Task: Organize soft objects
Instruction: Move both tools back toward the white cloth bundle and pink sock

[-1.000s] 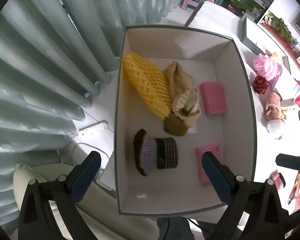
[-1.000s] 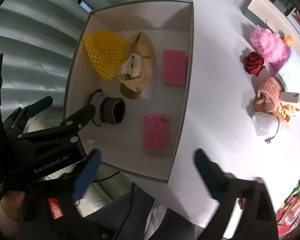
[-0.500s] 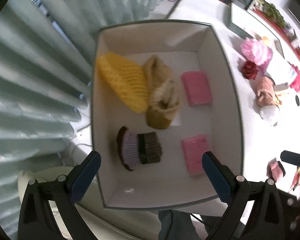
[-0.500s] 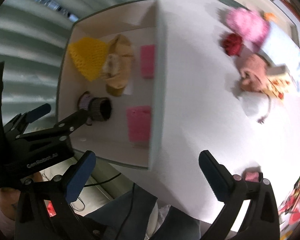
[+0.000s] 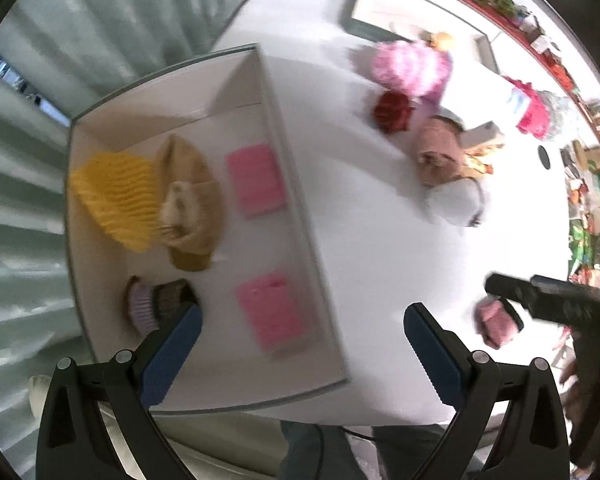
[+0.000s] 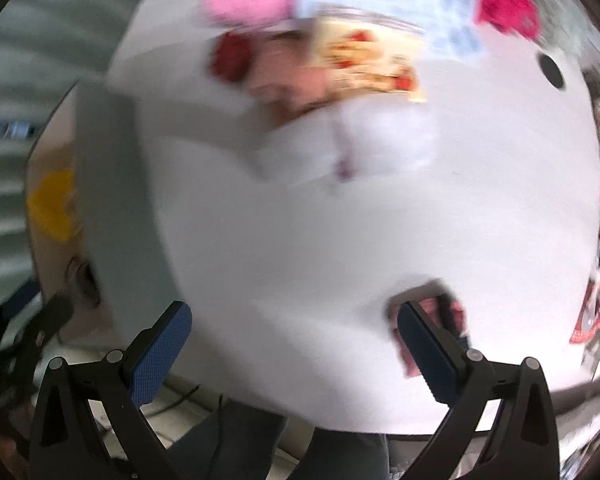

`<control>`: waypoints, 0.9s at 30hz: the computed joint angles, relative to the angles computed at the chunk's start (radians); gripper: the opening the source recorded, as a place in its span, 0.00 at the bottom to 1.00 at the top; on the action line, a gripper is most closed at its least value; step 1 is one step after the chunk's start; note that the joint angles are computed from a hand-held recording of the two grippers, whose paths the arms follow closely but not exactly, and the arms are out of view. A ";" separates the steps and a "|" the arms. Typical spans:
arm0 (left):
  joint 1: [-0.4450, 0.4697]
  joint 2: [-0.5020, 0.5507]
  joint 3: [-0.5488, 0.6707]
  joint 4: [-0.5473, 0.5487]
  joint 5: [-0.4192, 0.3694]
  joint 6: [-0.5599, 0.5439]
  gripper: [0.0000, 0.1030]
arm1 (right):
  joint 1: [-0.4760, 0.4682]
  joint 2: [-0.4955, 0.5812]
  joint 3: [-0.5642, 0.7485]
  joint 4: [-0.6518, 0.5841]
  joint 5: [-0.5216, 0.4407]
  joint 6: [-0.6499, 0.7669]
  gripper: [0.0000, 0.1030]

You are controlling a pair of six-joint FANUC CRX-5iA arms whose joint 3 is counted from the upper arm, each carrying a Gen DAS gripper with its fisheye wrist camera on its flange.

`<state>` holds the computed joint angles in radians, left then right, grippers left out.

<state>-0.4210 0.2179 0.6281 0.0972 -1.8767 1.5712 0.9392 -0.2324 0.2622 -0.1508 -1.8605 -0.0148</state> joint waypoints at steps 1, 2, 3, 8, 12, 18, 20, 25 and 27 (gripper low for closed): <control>-0.012 0.011 0.015 0.002 -0.007 0.010 0.98 | -0.018 -0.016 -0.022 -0.001 0.007 -0.003 1.00; -0.022 0.022 0.027 0.005 -0.013 0.017 0.98 | -0.030 -0.026 -0.034 -0.003 0.008 -0.001 1.00; -0.030 0.030 0.036 0.008 -0.018 0.023 0.98 | -0.051 -0.033 -0.048 -0.004 0.008 0.018 1.00; -0.080 0.071 0.086 0.000 -0.032 0.050 0.99 | -0.048 0.028 -0.027 0.085 -0.060 0.316 1.00; -0.095 0.078 0.095 -0.005 -0.028 0.083 0.98 | -0.028 0.110 -0.006 0.229 -0.101 0.649 1.00; -0.105 0.090 0.119 -0.034 -0.048 0.150 0.99 | -0.082 0.146 -0.032 0.230 0.026 0.806 1.00; -0.103 0.095 0.126 -0.030 -0.050 0.173 0.98 | -0.146 0.128 -0.027 0.085 0.068 0.768 1.00; -0.113 0.126 0.166 -0.022 -0.052 0.214 0.98 | -0.241 -0.047 -0.130 -0.191 0.255 0.631 1.00; -0.126 0.149 0.173 0.001 -0.050 0.239 0.98 | -0.208 -0.121 -0.188 -0.134 0.242 0.472 1.00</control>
